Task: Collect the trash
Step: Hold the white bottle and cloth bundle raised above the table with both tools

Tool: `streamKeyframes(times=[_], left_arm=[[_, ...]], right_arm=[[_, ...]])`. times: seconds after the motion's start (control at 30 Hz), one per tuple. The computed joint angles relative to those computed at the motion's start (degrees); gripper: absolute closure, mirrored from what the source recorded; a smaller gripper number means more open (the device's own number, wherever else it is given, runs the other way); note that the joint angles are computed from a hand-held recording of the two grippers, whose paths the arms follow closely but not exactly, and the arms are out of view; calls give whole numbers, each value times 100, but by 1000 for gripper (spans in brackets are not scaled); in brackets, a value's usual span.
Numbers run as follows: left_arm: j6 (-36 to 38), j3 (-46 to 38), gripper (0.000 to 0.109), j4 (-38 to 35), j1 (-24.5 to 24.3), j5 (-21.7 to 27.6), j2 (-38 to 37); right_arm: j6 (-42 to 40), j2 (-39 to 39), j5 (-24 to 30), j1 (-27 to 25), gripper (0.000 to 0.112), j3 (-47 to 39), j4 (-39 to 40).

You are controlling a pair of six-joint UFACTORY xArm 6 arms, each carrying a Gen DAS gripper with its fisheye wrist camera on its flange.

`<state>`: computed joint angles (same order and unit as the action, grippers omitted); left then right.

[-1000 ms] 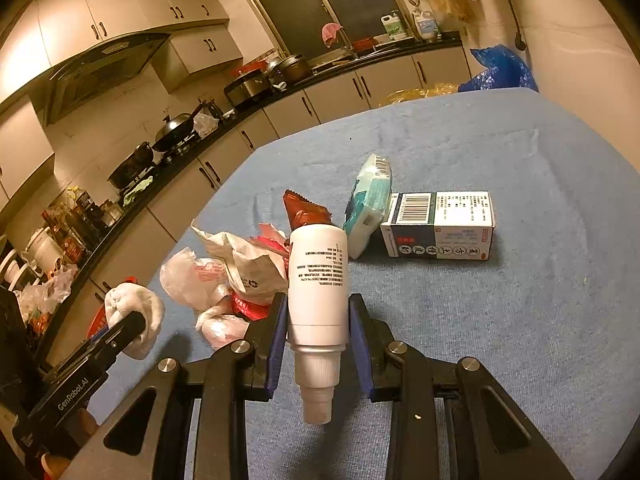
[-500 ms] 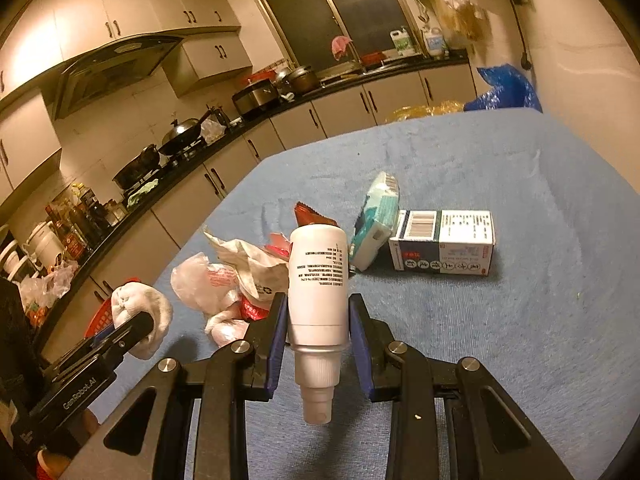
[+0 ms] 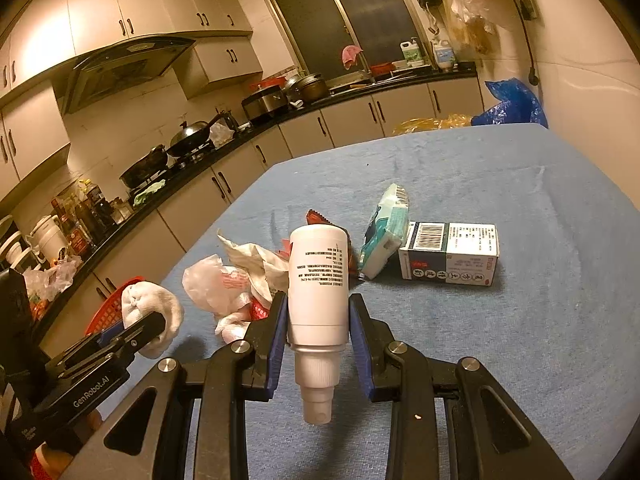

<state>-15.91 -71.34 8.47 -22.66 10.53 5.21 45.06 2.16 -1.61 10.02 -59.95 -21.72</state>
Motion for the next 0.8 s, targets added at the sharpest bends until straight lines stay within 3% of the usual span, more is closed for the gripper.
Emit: streamKeyframes(times=[0.6, 0.8], left_arm=[[-190, 81, 68, 256, 40, 0, -32], [-230, 3, 68, 324, 46, -9, 31]], right_arm=[[-795, -2, -80, 138, 80, 56, 782], [-573, 1, -72, 120, 80, 39, 516]])
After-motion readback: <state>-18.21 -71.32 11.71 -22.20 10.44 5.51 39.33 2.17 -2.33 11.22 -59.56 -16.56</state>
